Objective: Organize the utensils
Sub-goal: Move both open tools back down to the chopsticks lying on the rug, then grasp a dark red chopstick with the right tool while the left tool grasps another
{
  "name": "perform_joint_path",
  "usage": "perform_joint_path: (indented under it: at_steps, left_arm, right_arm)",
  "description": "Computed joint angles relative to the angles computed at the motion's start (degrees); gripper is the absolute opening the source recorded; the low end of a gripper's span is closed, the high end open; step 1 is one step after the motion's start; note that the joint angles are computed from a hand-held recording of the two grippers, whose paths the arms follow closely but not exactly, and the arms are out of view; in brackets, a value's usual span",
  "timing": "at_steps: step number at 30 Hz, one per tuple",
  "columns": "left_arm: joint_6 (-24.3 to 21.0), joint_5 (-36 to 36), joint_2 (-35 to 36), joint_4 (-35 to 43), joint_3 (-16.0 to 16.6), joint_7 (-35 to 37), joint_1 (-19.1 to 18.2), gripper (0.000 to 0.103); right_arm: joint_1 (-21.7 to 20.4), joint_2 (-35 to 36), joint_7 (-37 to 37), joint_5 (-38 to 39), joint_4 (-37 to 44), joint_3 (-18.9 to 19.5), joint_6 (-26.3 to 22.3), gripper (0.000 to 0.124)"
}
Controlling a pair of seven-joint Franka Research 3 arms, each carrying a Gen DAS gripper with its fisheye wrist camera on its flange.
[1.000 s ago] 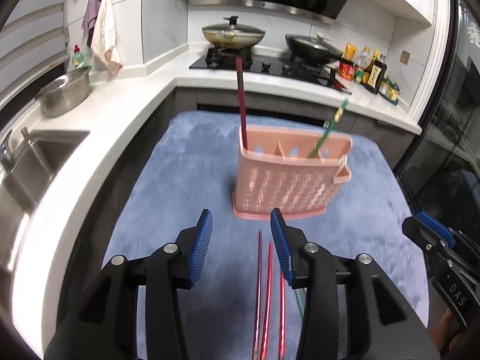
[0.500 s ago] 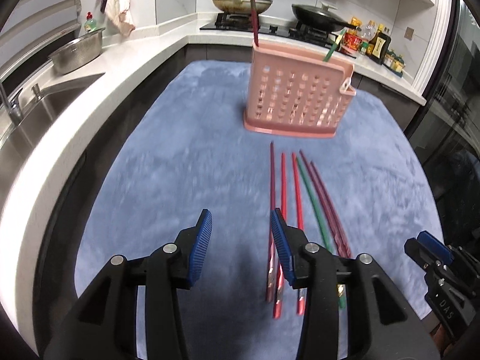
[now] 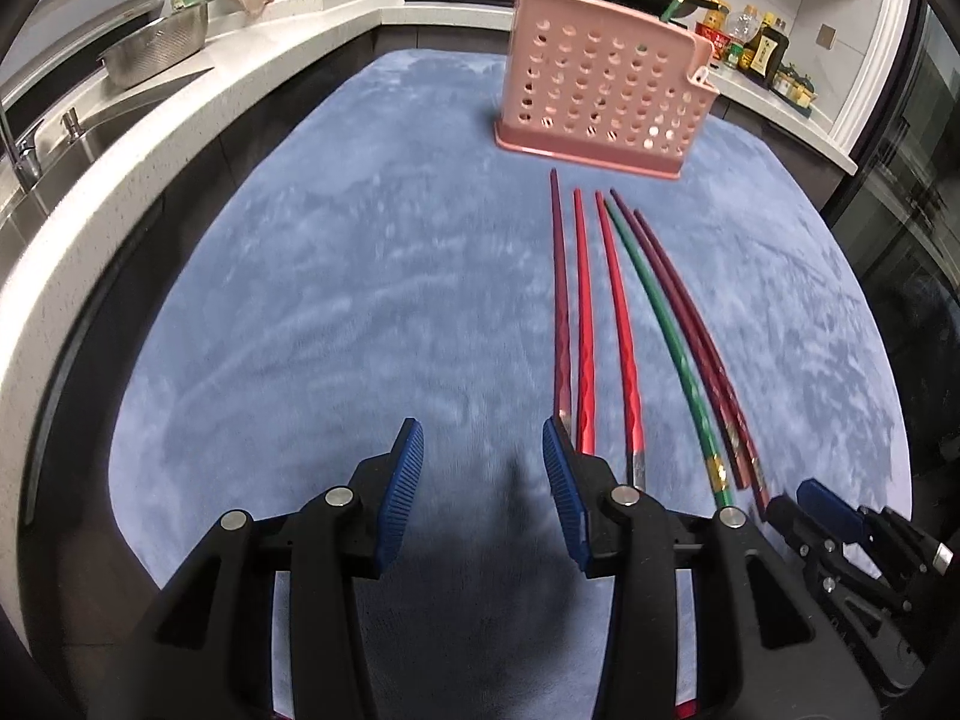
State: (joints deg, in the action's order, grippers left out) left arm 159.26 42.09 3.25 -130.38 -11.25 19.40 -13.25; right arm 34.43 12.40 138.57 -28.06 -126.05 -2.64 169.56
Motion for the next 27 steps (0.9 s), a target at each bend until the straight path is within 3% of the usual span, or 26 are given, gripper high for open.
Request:
perform_joint_path:
  at_steps: [5, 18, 27]
  left_arm:
    - [0.92, 0.89, -0.01, -0.69, 0.07, -0.67, -0.09, 0.048]
    - [2.27, -1.1, 2.12, -0.21, 0.19, 2.23, -0.8, 0.048]
    - [1.38, -1.46, 4.68, 2.22, 0.91, 3.09, -1.6, 0.048]
  right_arm:
    - [-0.47, 1.15, -1.78, 2.3, 0.67, 0.77, 0.16, 0.026]
    - [2.06, 3.16, -2.18, 3.16, 2.13, -1.99, 0.76, 0.009]
    - [2.83, 3.31, -2.12, 3.51, 2.23, -2.63, 0.93, 0.009]
